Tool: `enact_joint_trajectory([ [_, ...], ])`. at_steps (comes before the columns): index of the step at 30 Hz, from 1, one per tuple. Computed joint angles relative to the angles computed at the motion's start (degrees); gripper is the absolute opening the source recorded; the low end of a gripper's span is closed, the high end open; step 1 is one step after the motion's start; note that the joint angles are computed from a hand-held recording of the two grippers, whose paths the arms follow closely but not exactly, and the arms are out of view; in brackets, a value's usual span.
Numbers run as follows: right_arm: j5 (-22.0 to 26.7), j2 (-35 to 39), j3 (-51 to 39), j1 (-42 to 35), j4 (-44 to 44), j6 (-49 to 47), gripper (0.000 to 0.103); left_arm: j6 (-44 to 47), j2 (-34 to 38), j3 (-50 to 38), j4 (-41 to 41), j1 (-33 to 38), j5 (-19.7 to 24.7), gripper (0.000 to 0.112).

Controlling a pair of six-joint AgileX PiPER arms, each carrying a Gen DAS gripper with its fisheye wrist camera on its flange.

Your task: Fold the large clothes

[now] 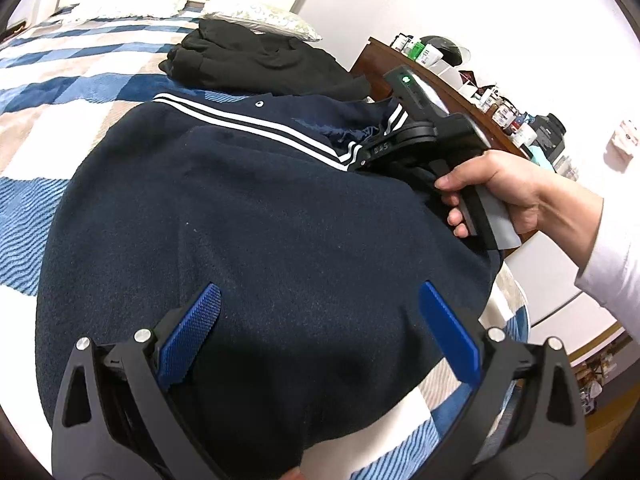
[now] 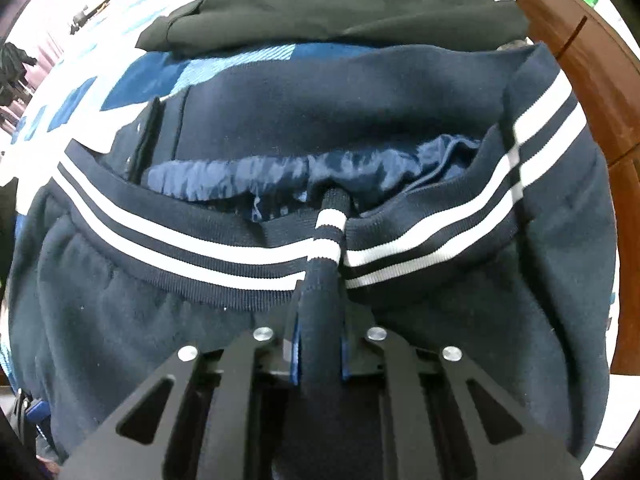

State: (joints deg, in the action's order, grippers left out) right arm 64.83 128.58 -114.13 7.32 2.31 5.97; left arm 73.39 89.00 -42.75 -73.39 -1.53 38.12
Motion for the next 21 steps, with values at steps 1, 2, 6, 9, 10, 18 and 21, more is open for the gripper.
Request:
enact_joint_trajectory([
  [1, -1.5, -1.1, 1.6, -0.5, 0.9, 0.0, 0.014, 0.2, 0.0, 0.0, -0.1, -0.1, -0.1, 0.097],
  [2, -3.6, -2.8, 4.0, -1.2, 2.1, -0.3, 0.014, 0.4, -0.1, 0.2, -0.5, -0.1, -0.2, 0.097],
  [6, -9.9, -9.7, 10.1, -3.4, 6.3, -1.2, 0.013, 1.2, -0.1, 0.3, -1.9, 0.1, 0.0, 0.097],
  [9, -12.4, -13.3, 10.6, -3.5, 7.1, -0.3, 0.013, 1.9, -0.5, 0.9, -2.8, -0.1, -0.5, 0.097],
  [10, -11.8, -13.6, 9.5, -3.8, 7.1, -0.4, 0.013, 2.3, -0.7, 1.1, -3.3, -0.1, -0.7, 0.097],
  [18, -2.6, -2.7, -11.6, -4.4, 5.8, -0.7, 0.013, 3.3, -3.0, 2.8, -4.6, -2.8, -7.3, 0.097],
  [21, -0.4, 1.7, -17.6, -3.9, 4.1, 0.3, 0.013, 1.9, -3.8, 3.1, -2.0, -5.2, -11.5, 0.097],
])
